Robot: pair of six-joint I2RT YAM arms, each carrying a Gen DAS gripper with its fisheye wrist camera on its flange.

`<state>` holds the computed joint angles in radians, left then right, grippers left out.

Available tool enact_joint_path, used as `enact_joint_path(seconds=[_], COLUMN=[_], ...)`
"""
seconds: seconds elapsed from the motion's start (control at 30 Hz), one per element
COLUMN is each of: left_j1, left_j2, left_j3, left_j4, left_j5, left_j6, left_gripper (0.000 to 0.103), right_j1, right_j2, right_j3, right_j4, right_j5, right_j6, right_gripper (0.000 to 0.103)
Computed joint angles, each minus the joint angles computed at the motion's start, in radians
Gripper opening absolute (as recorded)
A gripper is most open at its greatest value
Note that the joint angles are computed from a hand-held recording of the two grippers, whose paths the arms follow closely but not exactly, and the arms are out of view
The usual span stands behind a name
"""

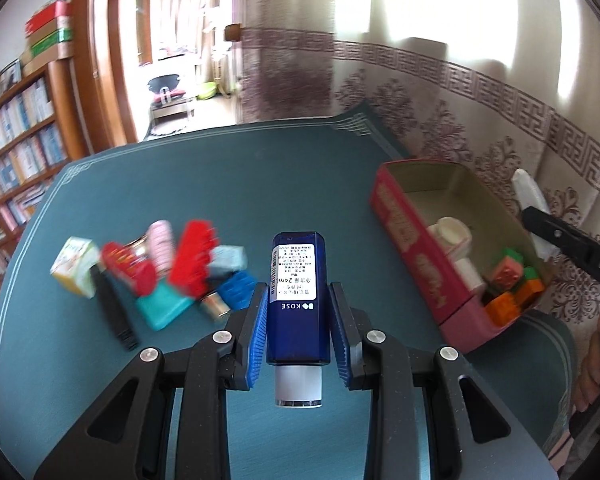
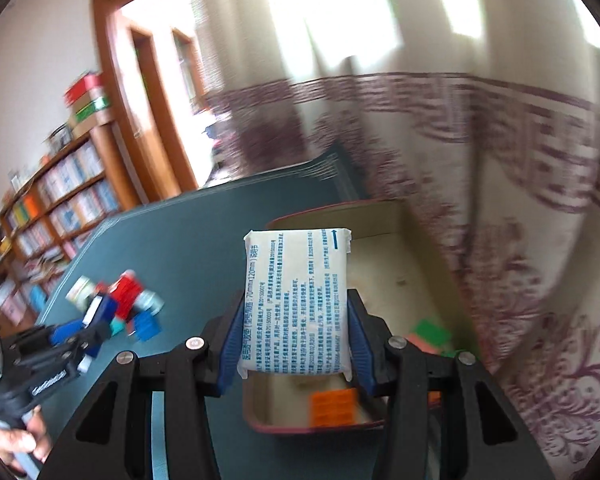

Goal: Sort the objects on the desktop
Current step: 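Carry the bottle and packet to the pink tin and open both grippers inside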

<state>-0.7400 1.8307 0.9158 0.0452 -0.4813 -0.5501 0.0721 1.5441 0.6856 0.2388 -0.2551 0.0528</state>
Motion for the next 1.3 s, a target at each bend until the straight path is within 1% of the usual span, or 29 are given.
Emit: enact_joint_path(seconds=[0.1,0.23,0.5,0.7,0.8,0.87,0.9,0.93,0.97,1.0,1.13,1.3], left_j1=[-0.012,-0.025,-0.041,-0.03,-0.028,-0.03,-0.034,-0.04,-0.044,-0.043,-0.034,-0.034], left_j2=[0.041,0.103,0.196,0.266,0.28,0.29,0.29,0.282,0.269,0.254,0.214,0.179], left_j3=[0.073,0.18,0.342,0.445,0.472,0.496,0.498,0.485,0.461,0.436,0.377,0.328], left_j4=[-0.012,-0.028,-0.048,-0.051,-0.036,-0.046,-0.043,-0.027,-0.001,0.023,0.059,0.063], left_j5=[0.018,0.053,0.086,0.173,0.215,0.228,0.222,0.196,0.182,0.181,0.175,0.119], left_j6=[0.006,0.029,0.079,0.072,0.079,0.085,0.087,0.086,0.088,0.086,0.06,0.05], left_gripper=[0.032,0.032,0.032,0.032,0.032,0.048,0.062,0.069,0.072,0.077,0.078,0.078], right_j1=[-0.037,-0.034,-0.049,-0.047,-0.048,-0.047,-0.05,-0.054,-0.061,-0.068,-0.064,-0.046], right_j2=[0.004,-0.018,0.012,0.014,0.021,0.027,0.029,0.025,0.026,0.028,0.026,0.016], right_j3=[0.014,0.0,0.025,0.027,0.022,0.023,0.025,0.019,0.018,0.021,0.018,0.003], right_j4=[-0.001,0.035,0.037,0.05,0.066,0.069,0.067,0.068,0.071,0.071,0.075,0.084], right_j5=[-0.013,0.06,0.064,0.087,0.097,0.105,0.106,0.116,0.113,0.105,0.107,0.115], right_j6=[0.011,0.003,0.013,0.014,0.011,0.011,0.014,0.022,0.027,0.03,0.026,0.016], right_gripper=[0.051,0.052,0.052,0.052,0.052,0.052,0.06,0.065,0.072,0.074,0.076,0.077])
